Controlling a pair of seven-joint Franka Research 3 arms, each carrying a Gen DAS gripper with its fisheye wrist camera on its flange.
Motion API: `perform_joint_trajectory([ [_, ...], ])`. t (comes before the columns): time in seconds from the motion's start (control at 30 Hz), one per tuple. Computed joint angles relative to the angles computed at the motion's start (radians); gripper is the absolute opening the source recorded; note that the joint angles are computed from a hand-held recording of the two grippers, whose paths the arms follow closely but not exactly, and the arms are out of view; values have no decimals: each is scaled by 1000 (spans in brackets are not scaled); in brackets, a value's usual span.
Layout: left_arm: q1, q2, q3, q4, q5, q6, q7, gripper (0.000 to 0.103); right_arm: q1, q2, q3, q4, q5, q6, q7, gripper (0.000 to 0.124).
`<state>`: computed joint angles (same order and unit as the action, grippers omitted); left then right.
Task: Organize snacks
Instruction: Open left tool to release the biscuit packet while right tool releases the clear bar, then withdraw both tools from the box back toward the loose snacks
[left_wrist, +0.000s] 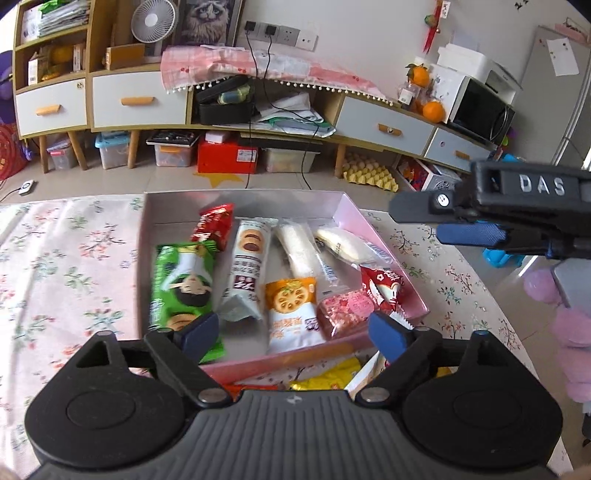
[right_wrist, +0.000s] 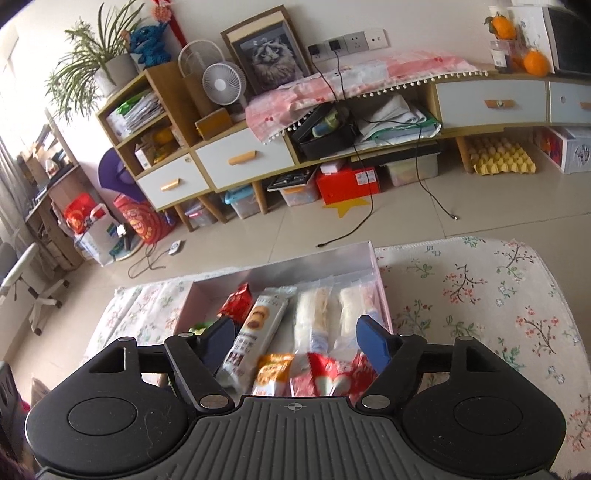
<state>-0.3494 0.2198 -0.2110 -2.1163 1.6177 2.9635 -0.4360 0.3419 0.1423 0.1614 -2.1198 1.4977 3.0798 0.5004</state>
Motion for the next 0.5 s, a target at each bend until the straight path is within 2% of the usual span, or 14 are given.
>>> perform_joint_trajectory([
  [0.27, 10, -109, -12, -109, -74, -20, 69, 101, 39, -107, 1, -115, -95, 16, 108, 81],
  [0.5, 23, -184, -29, -201, -212, -44, 194, 102, 77, -190, -14, -220, -247, 2, 287, 84],
])
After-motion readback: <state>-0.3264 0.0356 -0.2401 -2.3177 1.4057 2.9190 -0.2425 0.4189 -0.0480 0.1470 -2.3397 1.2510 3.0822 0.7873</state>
